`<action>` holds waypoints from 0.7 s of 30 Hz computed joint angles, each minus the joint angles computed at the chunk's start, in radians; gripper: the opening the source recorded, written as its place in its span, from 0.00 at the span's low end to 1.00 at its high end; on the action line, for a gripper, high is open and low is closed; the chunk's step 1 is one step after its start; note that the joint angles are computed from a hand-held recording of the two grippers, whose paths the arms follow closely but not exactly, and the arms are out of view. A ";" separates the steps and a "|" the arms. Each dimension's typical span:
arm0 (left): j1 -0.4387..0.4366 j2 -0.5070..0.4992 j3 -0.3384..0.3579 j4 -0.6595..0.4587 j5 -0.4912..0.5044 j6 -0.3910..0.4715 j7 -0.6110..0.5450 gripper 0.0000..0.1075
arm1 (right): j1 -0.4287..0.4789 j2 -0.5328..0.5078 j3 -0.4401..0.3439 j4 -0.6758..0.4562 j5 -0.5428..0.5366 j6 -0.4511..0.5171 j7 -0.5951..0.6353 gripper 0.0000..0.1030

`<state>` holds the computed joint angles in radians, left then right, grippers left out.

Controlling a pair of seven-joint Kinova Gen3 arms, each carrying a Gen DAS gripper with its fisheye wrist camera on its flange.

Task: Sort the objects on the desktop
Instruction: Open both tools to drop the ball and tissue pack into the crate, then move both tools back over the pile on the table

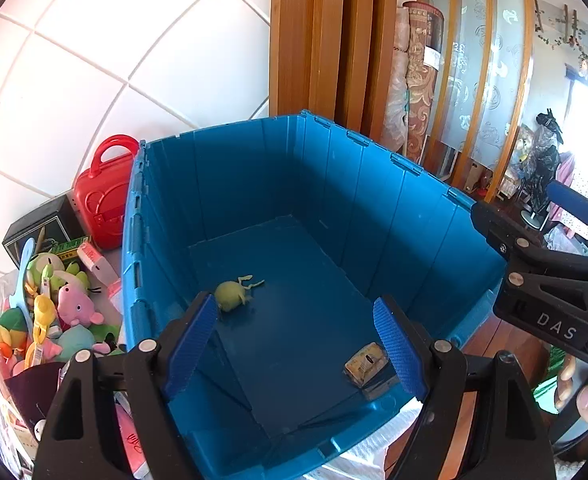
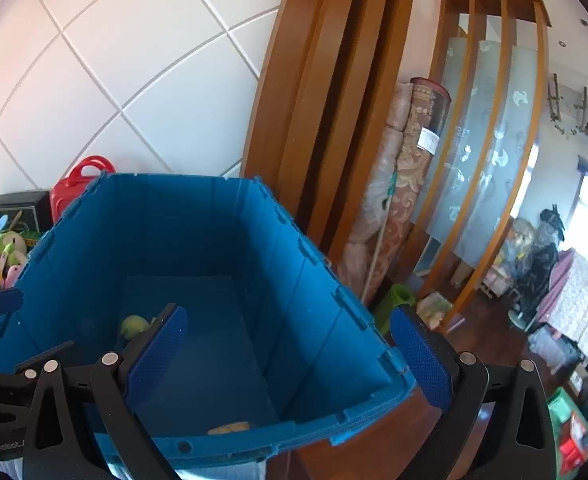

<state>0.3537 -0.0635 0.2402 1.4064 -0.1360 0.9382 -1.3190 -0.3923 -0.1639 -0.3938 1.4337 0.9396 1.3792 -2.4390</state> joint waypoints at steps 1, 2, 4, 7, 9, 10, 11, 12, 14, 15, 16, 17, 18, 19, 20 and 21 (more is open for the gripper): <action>-0.002 -0.011 -0.005 0.011 0.006 -0.005 -0.006 0.75 | -0.002 -0.005 -0.004 0.004 -0.001 0.002 -0.002 1.00; -0.004 -0.022 -0.008 0.021 0.014 -0.009 -0.010 0.75 | -0.004 -0.010 -0.011 0.007 0.002 0.006 -0.005 1.00; -0.015 -0.047 -0.034 0.044 0.075 -0.021 -0.053 0.75 | -0.006 -0.020 -0.032 0.016 0.018 0.017 -0.021 1.00; -0.042 -0.088 -0.057 0.079 0.134 -0.039 -0.096 0.75 | -0.006 -0.035 -0.056 0.024 0.026 0.024 -0.049 1.00; -0.062 -0.117 -0.051 0.108 0.130 -0.061 -0.095 0.75 | -0.004 -0.043 -0.072 0.027 0.027 0.027 -0.068 1.00; -0.070 -0.132 -0.054 0.123 0.135 -0.071 -0.099 0.75 | -0.004 -0.047 -0.080 0.029 0.025 0.025 -0.076 1.00; -0.076 -0.146 -0.059 0.137 0.145 -0.079 -0.107 0.75 | -0.004 -0.051 -0.086 0.031 0.022 0.022 -0.078 1.00; -0.081 -0.160 -0.069 0.153 0.161 -0.085 -0.120 0.75 | -0.003 -0.054 -0.097 0.035 0.022 0.021 -0.085 1.00; -0.096 -0.186 -0.086 0.177 0.186 -0.090 -0.137 0.75 | -0.004 -0.058 -0.123 0.041 0.025 0.022 -0.105 1.00; -0.107 -0.202 -0.091 0.193 0.189 -0.097 -0.141 0.75 | -0.006 -0.058 -0.136 0.043 0.027 0.025 -0.115 1.00; -0.118 -0.220 -0.094 0.210 0.189 -0.103 -0.144 0.75 | -0.009 -0.058 -0.153 0.048 0.034 0.028 -0.131 1.00; -0.131 -0.239 -0.095 0.226 0.184 -0.108 -0.146 0.75 | -0.012 -0.058 -0.170 0.055 0.041 0.032 -0.154 1.00; -0.144 -0.259 -0.097 0.243 0.177 -0.112 -0.150 0.75 | -0.018 -0.059 -0.180 0.061 0.043 0.027 -0.176 1.00; -0.158 -0.277 -0.098 0.259 0.170 -0.113 -0.152 0.75 | -0.026 -0.059 -0.187 0.065 0.039 0.018 -0.195 1.00; -0.173 -0.297 -0.100 0.273 0.161 -0.112 -0.154 0.75 | -0.033 -0.060 -0.190 0.067 0.034 0.009 -0.208 1.00; -0.184 -0.315 -0.109 0.291 0.159 -0.113 -0.160 0.75 | -0.040 -0.054 -0.198 0.065 0.031 0.001 -0.222 1.00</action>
